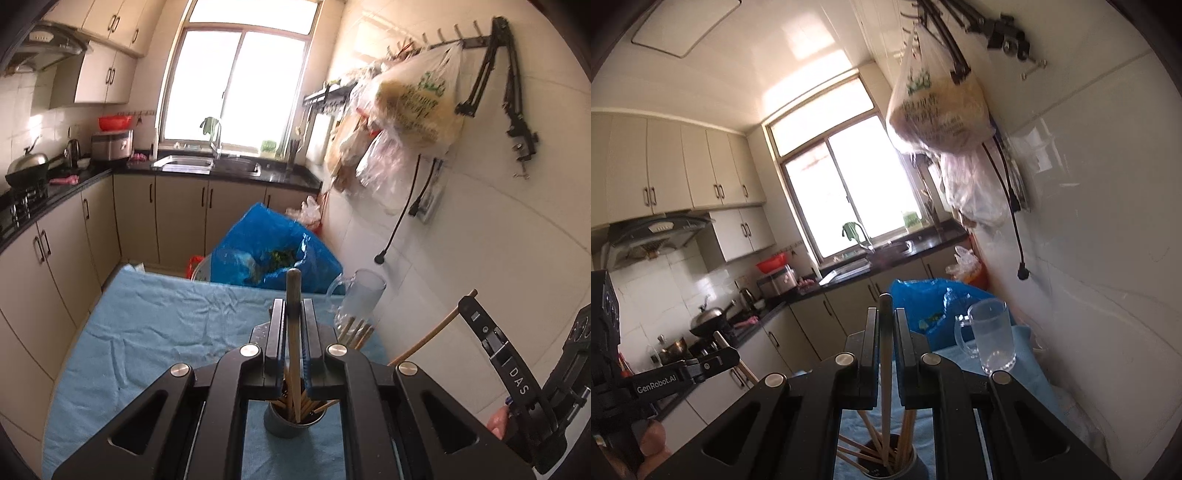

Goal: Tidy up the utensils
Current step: 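Lower both chopsticks into the black holder and open both tools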

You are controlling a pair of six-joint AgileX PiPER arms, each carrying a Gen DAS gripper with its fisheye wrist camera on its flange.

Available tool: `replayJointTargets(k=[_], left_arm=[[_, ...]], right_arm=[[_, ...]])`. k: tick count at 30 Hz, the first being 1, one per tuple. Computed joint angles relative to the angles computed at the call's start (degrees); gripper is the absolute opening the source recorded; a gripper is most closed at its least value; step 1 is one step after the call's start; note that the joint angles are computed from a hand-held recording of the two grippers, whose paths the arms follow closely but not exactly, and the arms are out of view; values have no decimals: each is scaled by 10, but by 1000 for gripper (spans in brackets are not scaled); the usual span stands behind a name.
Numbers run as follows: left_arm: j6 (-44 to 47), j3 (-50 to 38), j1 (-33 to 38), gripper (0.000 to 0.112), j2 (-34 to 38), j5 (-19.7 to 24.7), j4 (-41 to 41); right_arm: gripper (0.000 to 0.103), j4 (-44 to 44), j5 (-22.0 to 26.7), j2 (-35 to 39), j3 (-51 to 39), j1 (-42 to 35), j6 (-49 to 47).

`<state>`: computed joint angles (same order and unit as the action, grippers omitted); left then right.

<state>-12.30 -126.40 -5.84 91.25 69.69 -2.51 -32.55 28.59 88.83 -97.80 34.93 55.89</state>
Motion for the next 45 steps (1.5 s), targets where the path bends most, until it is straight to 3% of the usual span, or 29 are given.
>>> replayJointTargets(k=[11, 20, 26, 34, 43, 45], left_arm=[[14, 131, 25, 7, -12, -62, -20], [20, 177, 30, 7, -13, -88, -15], [15, 196, 20, 8, -18, -104, 5], [12, 198, 20, 8, -22, -101, 10], [4, 212, 15, 11, -57, -104, 22], [3, 221, 17, 27, -73, -106, 22]], right_arm=[[8, 74, 4, 77, -10, -20, -58], [8, 117, 9, 114, -22, -24, -94], [8, 101, 11, 120, -17, -20, -79], [9, 125, 15, 114, -20, -20, -105], [14, 9, 12, 43, 36, 7, -11], [20, -18, 15, 26, 48, 16, 11]])
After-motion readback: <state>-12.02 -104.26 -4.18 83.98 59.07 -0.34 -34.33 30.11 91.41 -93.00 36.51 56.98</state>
